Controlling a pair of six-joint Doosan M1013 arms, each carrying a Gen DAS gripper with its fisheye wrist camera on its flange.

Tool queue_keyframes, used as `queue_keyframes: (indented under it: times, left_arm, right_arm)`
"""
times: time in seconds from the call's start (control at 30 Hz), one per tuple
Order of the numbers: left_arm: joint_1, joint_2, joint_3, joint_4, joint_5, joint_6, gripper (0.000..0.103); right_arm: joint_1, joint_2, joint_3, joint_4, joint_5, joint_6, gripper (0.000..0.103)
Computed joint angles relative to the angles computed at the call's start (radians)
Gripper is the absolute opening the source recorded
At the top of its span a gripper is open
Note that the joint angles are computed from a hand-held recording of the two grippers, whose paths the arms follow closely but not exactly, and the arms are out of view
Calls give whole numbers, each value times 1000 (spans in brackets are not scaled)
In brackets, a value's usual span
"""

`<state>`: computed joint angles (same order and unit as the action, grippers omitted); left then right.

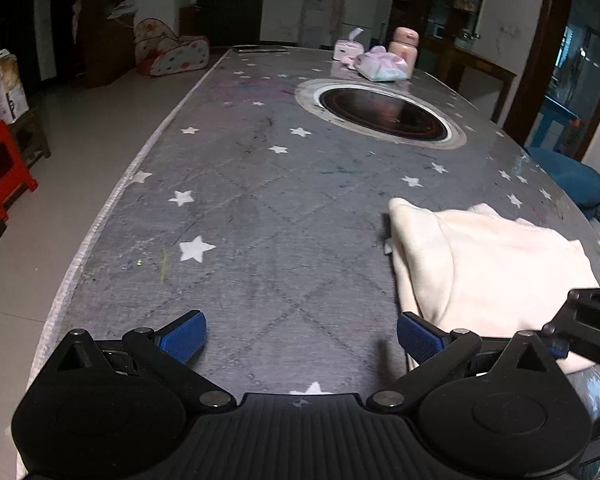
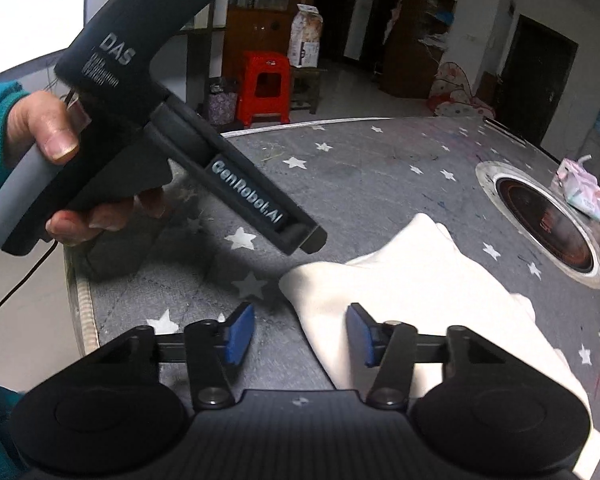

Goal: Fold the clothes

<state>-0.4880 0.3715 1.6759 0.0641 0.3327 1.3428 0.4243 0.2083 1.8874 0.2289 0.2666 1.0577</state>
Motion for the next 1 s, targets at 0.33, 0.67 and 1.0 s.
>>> queue_keyframes:
  times: [0.33, 0.67, 1.0]
  left_arm:
    - [22, 7, -23, -541, 33, 378, 103]
    - [35, 61, -94, -796, 169, 472, 103]
    - [28, 77, -113, -831, 181, 479, 87]
  right_arm:
    - [-6, -8, 4, -83, -19, 145, 12]
    - [-67, -46, 30, 475, 2, -280, 5]
    - [-91, -73, 47, 665, 33, -479, 2]
